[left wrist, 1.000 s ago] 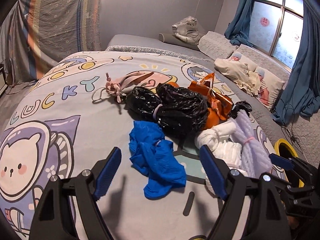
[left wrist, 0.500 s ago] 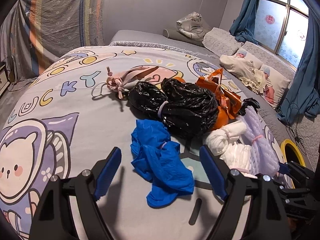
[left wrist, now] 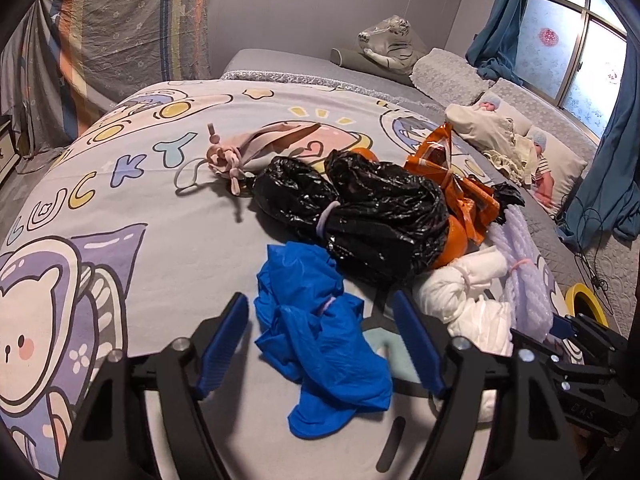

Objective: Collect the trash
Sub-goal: 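Grasp the lavender foam net with the right tool while the left tool grasps the blue glove, then carry the foam net and blue glove over the yellow bin and release both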

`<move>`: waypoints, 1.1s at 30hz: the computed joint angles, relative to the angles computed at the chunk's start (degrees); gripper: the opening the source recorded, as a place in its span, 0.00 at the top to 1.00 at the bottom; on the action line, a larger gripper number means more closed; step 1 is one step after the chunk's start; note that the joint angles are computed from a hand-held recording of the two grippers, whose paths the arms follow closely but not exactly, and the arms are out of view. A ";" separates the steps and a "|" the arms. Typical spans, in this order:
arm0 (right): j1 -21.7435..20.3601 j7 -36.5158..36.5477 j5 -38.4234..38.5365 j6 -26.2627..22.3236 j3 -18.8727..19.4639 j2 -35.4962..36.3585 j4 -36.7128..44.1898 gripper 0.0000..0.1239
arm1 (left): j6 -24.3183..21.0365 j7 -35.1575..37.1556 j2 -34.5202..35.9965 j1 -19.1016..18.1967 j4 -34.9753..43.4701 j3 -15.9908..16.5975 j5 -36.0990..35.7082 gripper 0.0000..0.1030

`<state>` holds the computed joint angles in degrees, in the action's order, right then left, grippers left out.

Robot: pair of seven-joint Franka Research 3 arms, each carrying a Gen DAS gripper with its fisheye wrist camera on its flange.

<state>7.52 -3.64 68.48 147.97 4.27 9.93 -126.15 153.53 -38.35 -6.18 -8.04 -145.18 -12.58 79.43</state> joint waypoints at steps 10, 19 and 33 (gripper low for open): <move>0.22 3.08 -1.56 1.50 1.00 3.38 3.83 0.65 | 2.56 1.90 2.36 0.62 1.04 1.07 -2.22 0.60; -0.28 3.81 -1.70 2.40 2.01 4.91 6.04 0.81 | 2.13 2.95 2.30 0.48 1.19 1.08 -3.37 0.75; -1.12 -3.46 5.93 2.28 2.19 3.17 7.92 0.87 | 0.82 0.88 -4.95 1.06 -2.48 -0.76 -3.08 0.77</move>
